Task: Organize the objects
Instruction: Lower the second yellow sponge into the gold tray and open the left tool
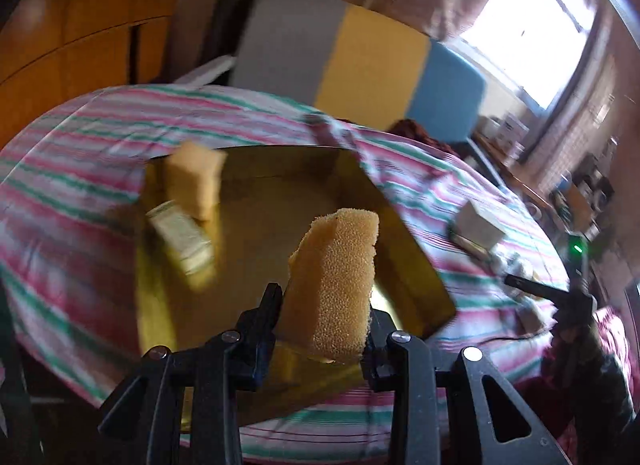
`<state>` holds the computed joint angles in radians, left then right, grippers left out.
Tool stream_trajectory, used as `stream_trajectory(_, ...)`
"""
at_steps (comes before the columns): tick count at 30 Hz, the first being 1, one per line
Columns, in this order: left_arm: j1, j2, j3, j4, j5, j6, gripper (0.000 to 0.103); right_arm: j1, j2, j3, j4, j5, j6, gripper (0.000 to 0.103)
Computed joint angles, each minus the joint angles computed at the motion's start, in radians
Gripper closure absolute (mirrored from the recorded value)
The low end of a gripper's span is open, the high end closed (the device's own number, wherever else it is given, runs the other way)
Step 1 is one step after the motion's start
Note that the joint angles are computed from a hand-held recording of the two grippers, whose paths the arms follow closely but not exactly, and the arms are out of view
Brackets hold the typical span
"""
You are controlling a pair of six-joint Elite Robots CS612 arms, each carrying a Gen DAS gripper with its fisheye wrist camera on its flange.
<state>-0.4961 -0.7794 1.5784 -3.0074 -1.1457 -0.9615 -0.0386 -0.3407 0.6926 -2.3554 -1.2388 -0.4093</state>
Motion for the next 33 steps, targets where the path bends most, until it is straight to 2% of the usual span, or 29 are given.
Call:
stream_trajectory(3,0.021,-0.007,0.022,0.05,0.01,-0.098,0.069,0.0,-0.007,0.015,-0.015,0.013,-0.008,0.064)
stream_trajectory(6,0.037,0.001,0.01,0.123,0.018,-0.127,0.069,0.001,-0.006,0.013,-0.012,0.006,-0.009,0.064)
stream_trajectory(13,0.064,0.034,-0.028,0.193,0.018,-0.131,0.069,0.002,-0.004,0.01,-0.009,0.001,-0.007,0.064)
stream_trajectory(20,0.069,0.047,-0.048,0.237,0.042,-0.128,0.069,0.003,-0.003,0.008,-0.008,-0.005,-0.011,0.064)
stream_trajectory(24,0.067,0.047,-0.043,0.229,0.05,-0.132,0.068,0.003,-0.003,0.008,-0.01,-0.005,-0.013,0.064)
stream_trajectory(27,0.061,0.035,-0.026,0.188,0.035,-0.13,0.068,0.002,-0.004,0.009,-0.012,-0.001,-0.012,0.064)
stream_trajectory(30,0.054,0.032,-0.035,0.219,0.041,-0.105,0.068,0.002,-0.004,0.009,-0.016,0.002,-0.01,0.064)
stream_trajectory(33,0.059,0.039,-0.069,0.321,0.029,-0.117,0.068,0.002,-0.005,0.012,-0.019,0.004,-0.01,0.064)
